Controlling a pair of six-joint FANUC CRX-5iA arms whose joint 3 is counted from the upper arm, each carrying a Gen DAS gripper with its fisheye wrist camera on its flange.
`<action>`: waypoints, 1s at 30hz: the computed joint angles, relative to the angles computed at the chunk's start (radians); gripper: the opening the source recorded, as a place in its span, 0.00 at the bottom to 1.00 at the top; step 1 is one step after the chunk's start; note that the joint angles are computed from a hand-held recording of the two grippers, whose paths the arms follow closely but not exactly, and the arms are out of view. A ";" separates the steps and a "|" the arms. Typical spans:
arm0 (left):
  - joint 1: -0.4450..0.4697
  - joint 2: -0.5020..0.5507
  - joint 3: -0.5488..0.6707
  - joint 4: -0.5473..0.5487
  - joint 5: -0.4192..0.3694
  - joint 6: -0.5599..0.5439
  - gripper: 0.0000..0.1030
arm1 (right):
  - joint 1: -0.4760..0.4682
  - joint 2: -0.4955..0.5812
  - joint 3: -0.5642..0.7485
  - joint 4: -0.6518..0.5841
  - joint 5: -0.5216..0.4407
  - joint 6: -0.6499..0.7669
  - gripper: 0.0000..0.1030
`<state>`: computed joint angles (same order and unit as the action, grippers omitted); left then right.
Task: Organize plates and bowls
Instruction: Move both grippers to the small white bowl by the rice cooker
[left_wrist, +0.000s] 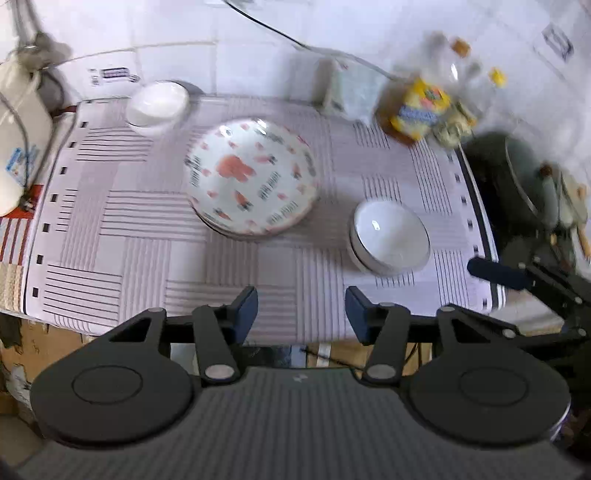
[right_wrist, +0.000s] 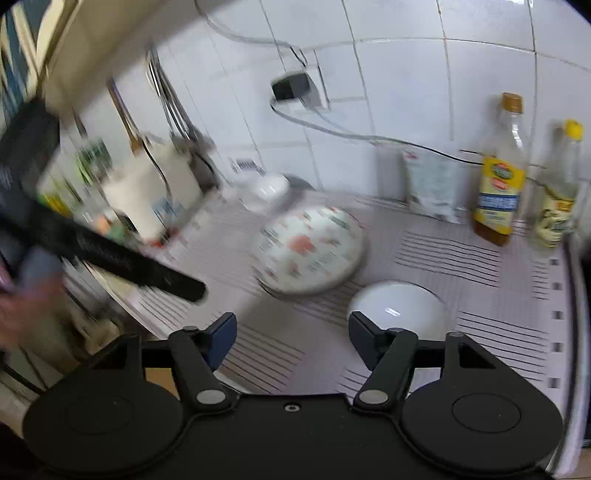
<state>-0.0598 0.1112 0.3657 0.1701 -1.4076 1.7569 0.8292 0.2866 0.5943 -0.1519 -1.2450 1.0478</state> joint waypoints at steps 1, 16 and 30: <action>0.024 -0.014 -0.022 0.025 0.020 -0.016 0.52 | 0.000 0.014 0.019 -0.006 0.007 -0.009 0.72; 0.338 0.000 -0.102 0.127 0.178 -0.345 0.79 | 0.104 0.331 0.309 0.209 0.111 -0.187 0.87; 0.440 0.216 -0.049 0.283 0.406 -0.733 0.93 | 0.115 0.724 0.705 0.346 0.135 -0.322 0.93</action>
<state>0.3802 0.3269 0.3172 0.4534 -1.0018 1.0242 0.9441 1.0101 1.2989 0.1942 -1.1100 0.7262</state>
